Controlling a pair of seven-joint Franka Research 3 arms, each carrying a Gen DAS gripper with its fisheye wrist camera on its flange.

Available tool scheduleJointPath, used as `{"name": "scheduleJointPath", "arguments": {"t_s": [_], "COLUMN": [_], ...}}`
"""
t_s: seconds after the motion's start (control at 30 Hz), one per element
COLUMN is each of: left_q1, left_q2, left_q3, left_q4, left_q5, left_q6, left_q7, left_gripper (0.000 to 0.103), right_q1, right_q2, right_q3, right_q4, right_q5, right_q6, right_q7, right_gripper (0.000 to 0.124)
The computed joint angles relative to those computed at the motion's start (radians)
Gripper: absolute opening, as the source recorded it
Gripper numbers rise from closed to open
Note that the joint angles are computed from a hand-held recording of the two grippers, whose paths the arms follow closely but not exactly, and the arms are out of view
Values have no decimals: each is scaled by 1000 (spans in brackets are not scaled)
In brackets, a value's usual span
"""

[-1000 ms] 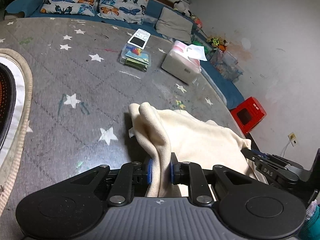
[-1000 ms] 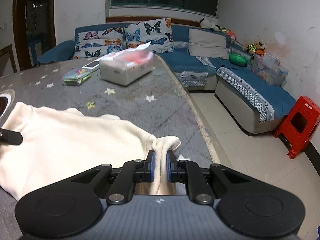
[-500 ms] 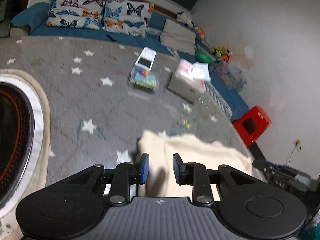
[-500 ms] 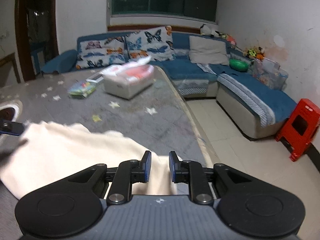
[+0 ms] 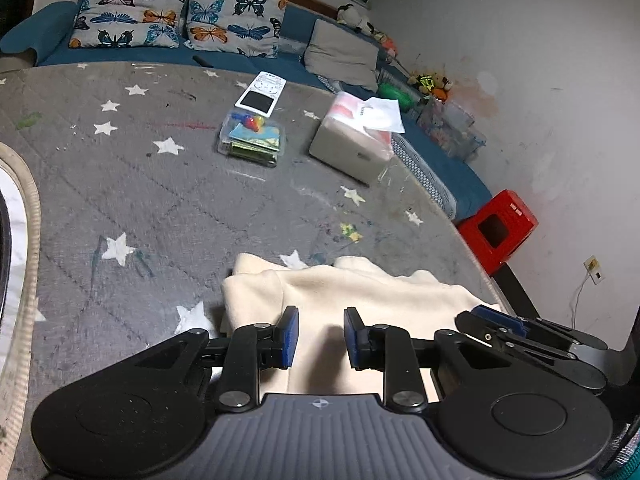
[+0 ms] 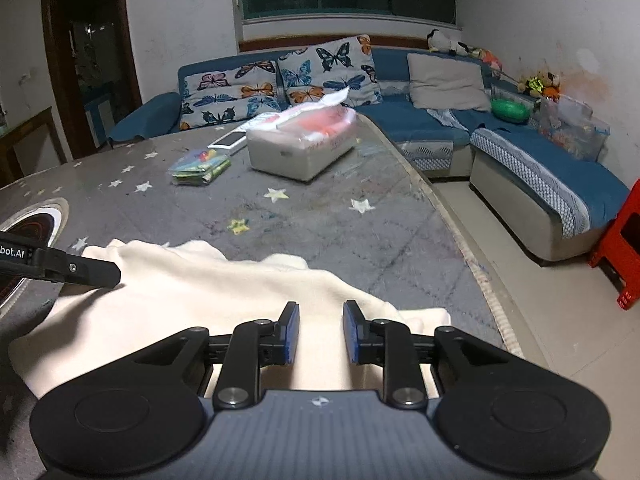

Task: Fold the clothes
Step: 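Lay the folded sweatshirt down and open both tools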

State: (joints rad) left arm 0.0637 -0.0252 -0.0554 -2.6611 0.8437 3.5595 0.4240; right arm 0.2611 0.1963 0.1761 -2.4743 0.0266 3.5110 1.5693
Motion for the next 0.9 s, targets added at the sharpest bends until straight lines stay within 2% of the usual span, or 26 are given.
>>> {"name": "scheduleJointPath", "arguments": {"t_s": [0.13, 0.33, 0.4, 0.47, 0.57, 0.67, 0.73, 0.9], "left_q1": [2, 1, -4, -12, -28, -47, -62, -60], "left_q2": [6, -30, -55, -81, -120, -161, -188, -253], "left_q3": [-3, 0, 5, 11, 22, 34, 41, -14], "left_q4": [1, -25, -43, -64, -98, -137, -163, -247], "left_q5": [-13, -29, -41, -54, -69, -81, -91, -220], "left_q6": [9, 7, 2, 1, -1, -6, -13, -7], "left_q7": [9, 25, 40, 55, 81, 109, 125, 262], "left_gripper": [28, 28, 29, 34, 37, 42, 43, 43], "right_q1": [-14, 11, 7, 10, 11, 18, 29, 75], "right_q2": [6, -14, -28, -44, -70, -107, -130, -188], "right_q3": [4, -9, -6, -7, -6, -12, -20, -37], "right_q4": [2, -15, -28, -45, -75, -117, -144, -220], "right_q5": [-18, 16, 6, 1, -21, -45, -52, -29], "right_q6": [0, 8, 9, 13, 24, 36, 43, 73], "right_q7": [10, -15, -9, -6, 14, 38, 48, 27], "right_gripper": [23, 27, 34, 35, 47, 51, 52, 53]}}
